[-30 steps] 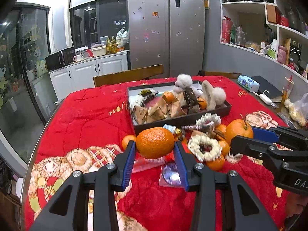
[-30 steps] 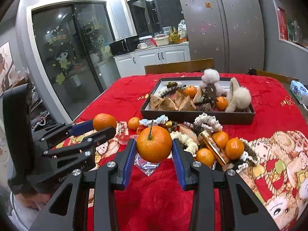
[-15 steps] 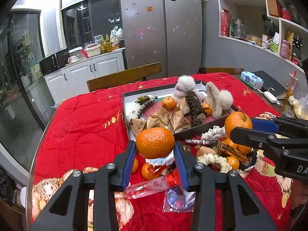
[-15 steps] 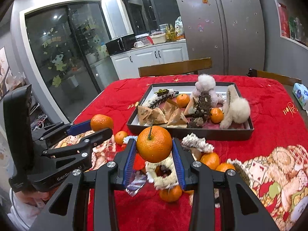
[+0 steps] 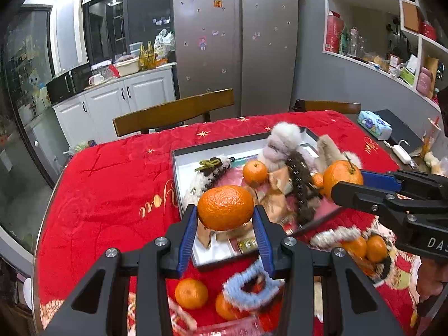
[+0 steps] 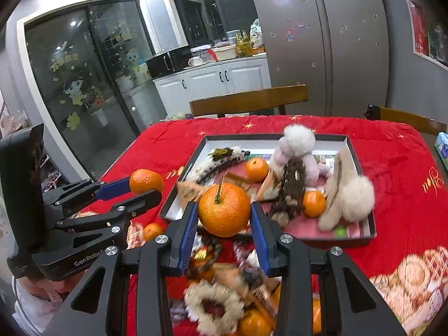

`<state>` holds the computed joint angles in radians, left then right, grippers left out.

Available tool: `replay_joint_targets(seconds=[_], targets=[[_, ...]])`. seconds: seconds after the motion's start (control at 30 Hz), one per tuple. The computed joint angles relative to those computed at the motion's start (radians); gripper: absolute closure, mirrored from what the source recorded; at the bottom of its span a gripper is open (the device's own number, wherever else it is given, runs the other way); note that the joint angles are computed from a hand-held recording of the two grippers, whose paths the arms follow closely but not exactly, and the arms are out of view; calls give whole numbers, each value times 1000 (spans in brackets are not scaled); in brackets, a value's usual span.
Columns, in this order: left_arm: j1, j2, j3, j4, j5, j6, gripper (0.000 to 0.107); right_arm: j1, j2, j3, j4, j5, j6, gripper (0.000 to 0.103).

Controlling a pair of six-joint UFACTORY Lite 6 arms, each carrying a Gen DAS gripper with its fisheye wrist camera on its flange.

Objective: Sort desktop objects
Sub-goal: 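Carry the orange into the tray and open the right tool while the left tool releases its orange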

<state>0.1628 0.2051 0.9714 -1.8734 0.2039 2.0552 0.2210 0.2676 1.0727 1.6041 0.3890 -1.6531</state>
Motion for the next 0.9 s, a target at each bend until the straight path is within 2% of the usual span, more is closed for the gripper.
replay_joint_targets(seconds=[0.2, 0.4, 0.47, 0.67, 0.8, 0.9], targets=[[-18, 188, 209, 306, -17, -330, 65, 8, 177, 210, -105, -5, 125, 67], [-23, 341, 404, 616, -16, -666, 65, 26, 365, 444, -281, -1, 333, 67], [-15, 419, 504, 782, 17, -854, 65, 30, 428, 528, -350, 12, 406, 67], [-22, 582, 718, 1010, 44, -1104, 65, 28, 646, 853, -596, 82, 662, 67], [-15, 639, 764, 937, 50, -1032, 65, 33, 754, 1000, -703, 101, 779, 67], [-25, 677, 799, 1016, 46, -1077, 65, 36, 836, 1101, -803, 122, 881, 67]])
